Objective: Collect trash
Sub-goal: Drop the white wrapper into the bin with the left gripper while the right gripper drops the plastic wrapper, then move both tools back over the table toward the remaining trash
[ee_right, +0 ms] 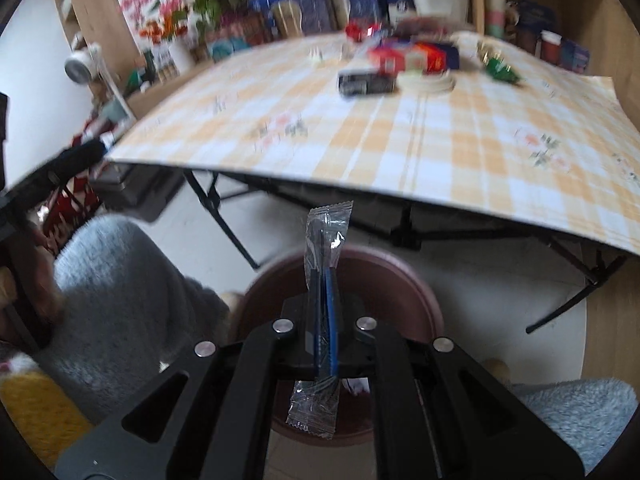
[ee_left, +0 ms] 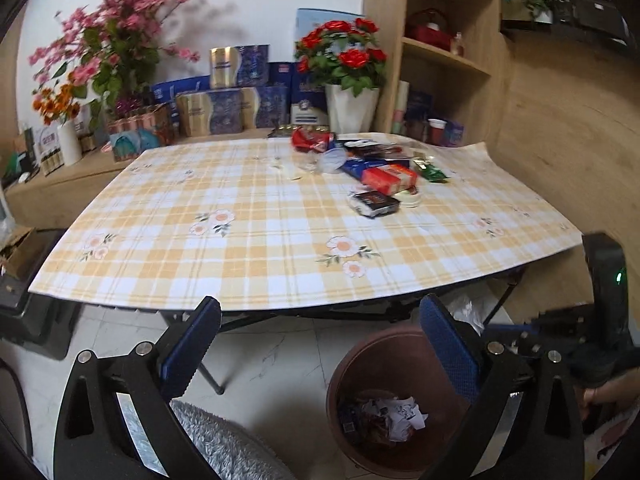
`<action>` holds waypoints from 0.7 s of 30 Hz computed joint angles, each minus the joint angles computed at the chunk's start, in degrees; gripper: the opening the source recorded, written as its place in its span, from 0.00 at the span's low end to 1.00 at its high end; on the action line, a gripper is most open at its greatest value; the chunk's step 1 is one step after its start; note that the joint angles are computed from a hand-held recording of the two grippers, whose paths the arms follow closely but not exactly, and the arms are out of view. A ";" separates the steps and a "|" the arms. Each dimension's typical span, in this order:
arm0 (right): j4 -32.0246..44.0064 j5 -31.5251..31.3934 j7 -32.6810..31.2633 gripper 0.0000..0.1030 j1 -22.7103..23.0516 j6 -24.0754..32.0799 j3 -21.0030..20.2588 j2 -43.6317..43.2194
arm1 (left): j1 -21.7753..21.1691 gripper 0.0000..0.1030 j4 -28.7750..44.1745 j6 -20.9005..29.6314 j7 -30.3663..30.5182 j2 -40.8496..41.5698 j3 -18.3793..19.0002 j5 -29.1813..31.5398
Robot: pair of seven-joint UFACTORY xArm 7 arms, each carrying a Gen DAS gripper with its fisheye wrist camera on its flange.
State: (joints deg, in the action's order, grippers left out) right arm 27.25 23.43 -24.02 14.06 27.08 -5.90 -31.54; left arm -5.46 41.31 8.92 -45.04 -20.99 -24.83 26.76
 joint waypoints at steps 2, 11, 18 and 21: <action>0.43 -1.01 0.83 0.07 -0.80 0.67 0.65 1.03 | -0.70 0.94 -0.21 0.67 0.04 -0.05 0.76 -0.79; 0.61 -1.55 1.53 0.30 -0.80 1.22 0.84 1.45 | -2.44 0.94 -1.14 -1.01 2.16 0.36 2.79 -3.95; -0.33 -1.21 2.61 0.94 -1.30 -2.30 1.08 -0.25 | -2.02 0.94 -1.28 -1.45 2.16 0.47 2.70 -5.29; -0.06 -3.05 5.06 0.94 -2.72 -2.48 2.14 0.17 | -2.00 0.94 -1.23 -1.33 2.12 0.64 2.76 -5.73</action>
